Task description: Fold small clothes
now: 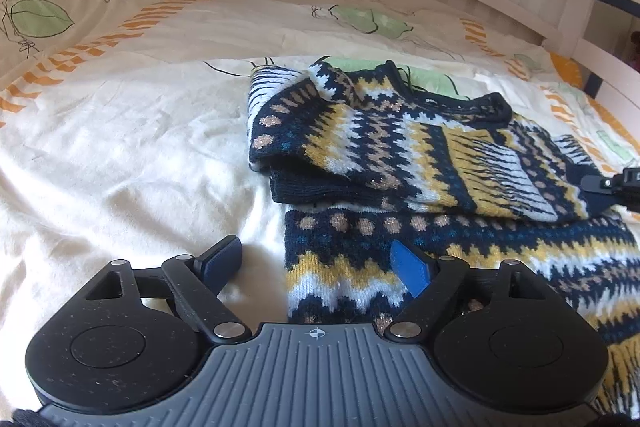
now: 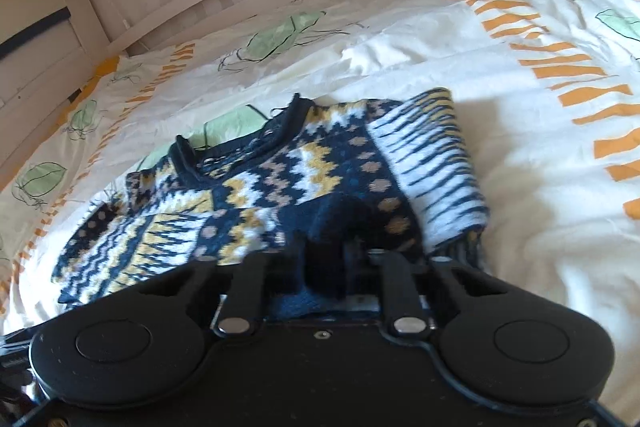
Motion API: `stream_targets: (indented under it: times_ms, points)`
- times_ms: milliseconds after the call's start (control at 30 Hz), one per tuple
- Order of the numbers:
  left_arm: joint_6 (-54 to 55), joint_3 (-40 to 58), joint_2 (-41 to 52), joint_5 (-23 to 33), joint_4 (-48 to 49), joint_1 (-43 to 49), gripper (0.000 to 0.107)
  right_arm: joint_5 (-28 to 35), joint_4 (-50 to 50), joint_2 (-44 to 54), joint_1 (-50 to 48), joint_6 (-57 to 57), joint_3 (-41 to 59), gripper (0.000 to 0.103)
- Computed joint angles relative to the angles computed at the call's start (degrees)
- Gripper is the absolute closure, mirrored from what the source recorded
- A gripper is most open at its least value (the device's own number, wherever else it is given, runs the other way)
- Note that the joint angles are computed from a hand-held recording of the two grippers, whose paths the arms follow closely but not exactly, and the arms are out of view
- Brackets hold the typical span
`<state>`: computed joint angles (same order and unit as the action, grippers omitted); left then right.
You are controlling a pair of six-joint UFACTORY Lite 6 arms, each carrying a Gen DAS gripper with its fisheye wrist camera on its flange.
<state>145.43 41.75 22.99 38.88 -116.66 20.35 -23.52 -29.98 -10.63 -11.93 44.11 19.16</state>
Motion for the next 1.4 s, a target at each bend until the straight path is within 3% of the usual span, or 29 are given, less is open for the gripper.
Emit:
stream_targets:
  times_ms: [267, 333, 433, 567, 800, 1067, 1200, 1267, 1400]
  points:
    - [-1.1, 0.4, 0.4, 0.4, 0.7, 0.3, 0.026, 5.0, -4.6, -11.8, 0.9, 2.8, 2.2, 0.083]
    - [-0.9, 0.3, 0.3, 0.4, 0.6, 0.3, 0.026, 5.3, -2.9, -10.0, -1.3, 0.5, 2.9, 0.083]
    - [-0.4, 0.2, 0.3, 0.4, 0.3, 0.3, 0.025, 3.0, -9.3, -3.0, -5.4, 5.9, 4.5, 0.082]
    - [-1.6, 0.3, 0.0, 0.8, 1.4, 0.9, 0.026, 0.0, -3.7, 2.7, -5.6, -0.5, 3.3, 0.078]
    - [-1.2, -0.5, -6.2, -0.6, -2.4, 0.5, 0.026, -7.7, -4.1, 5.8, -9.1, -1.1, -0.3, 0.075]
    - [0.3, 13.9, 1.7, -10.1, -15.1, -8.3, 0.026, -9.4, -4.2, 6.0, -9.6, -2.4, -0.8, 0.075]
    - [10.6, 21.1, 9.5, -18.2, -27.4, -10.1, 0.023, -10.2, -5.2, 5.9, -10.2, -2.3, -1.1, 0.075]
    - [5.6, 23.2, 13.6, -15.9, -23.1, -7.9, 0.015, -10.0, -4.6, 5.6, -9.8, -3.2, -1.3, 0.074]
    - [8.6, 20.0, 14.0, -9.4, -25.7, -5.9, 0.013, -10.0, -3.5, 5.8, -9.3, -4.8, -1.3, 0.074]
